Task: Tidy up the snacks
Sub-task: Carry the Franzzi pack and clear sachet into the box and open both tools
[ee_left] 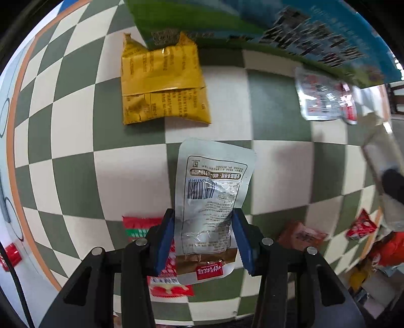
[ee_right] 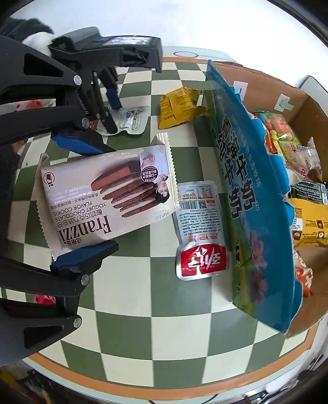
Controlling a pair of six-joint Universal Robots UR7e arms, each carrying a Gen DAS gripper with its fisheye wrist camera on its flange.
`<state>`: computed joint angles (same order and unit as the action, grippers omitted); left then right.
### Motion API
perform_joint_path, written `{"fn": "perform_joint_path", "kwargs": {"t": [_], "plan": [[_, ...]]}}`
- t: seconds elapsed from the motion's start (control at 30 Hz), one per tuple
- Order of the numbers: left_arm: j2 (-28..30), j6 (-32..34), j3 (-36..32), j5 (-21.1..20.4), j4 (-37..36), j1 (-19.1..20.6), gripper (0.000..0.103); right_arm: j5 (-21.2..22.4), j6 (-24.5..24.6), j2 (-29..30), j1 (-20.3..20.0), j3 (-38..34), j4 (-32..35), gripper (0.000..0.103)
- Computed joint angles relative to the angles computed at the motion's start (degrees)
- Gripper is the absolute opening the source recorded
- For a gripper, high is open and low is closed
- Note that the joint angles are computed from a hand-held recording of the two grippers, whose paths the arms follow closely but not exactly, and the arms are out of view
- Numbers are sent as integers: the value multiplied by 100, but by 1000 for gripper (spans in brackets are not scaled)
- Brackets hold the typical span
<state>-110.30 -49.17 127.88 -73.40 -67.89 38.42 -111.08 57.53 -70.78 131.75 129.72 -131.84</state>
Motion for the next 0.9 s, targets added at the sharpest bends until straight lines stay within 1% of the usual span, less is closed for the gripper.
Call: {"fn": "perform_joint_path", "kwargs": {"t": [0.1, 0.13, 0.17, 0.23, 0.3, 0.37, 0.4, 0.43, 0.47, 0.5, 0.53, 0.57, 0.67, 0.7, 0.77, 0.9], "plan": [[-168, -124, -167, -144, 105, -247, 43, 21, 216, -46, 108, 46, -81, 66], [-317, -264, -282, -285, 221, -465, 43, 32, 271, -68, 139, 56, -89, 66], [-294, -325, -405, -329, 228, -578, 43, 53, 351, -126, 190, 83, -126, 66], [-319, -375, -661, -285, 259, -737, 43, 84, 492, -245, 302, 86, -138, 66], [-90, -541, -924, -248, 106, -985, 43, 116, 571, -353, 393, 65, -165, 66], [209, -576, -1258, -186, -149, -1070, 43, 53, 653, -469, 531, -49, -98, 66], [336, -510, -1455, -159, -301, -1032, 43, 19, 670, -519, 583, -113, -61, 66], [703, -333, -1580, -10, -693, -892, 43, -13, 688, -563, 622, -177, -25, 66], [830, -310, -1630, 63, -916, -894, 43, -45, 699, -619, 654, -260, 6, 66], [998, -238, -1795, 131, -1030, -878, 43, -66, 690, -655, 666, -320, 5, 66], [1276, -52, -2012, 258, -1234, -762, 43, -130, 660, -693, 687, -441, 48, 66], [1441, 0, -2164, 370, -1325, -714, 43, -186, 631, -697, 695, -524, 67, 66], [1971, 325, -2569, 667, -1630, -498, 43, -438, 449, -650, 648, -859, 123, 66], [2106, 527, -2653, 755, -1782, -409, 43, -515, 393, -625, 619, -949, 138, 66], [2483, 721, -2997, 938, -1864, -174, 43, -751, 226, -526, 502, -1185, 160, 66], [3093, 1080, -3514, 1208, -1967, 256, 43, -1268, -64, -321, 171, -1627, 285, 66]]}}
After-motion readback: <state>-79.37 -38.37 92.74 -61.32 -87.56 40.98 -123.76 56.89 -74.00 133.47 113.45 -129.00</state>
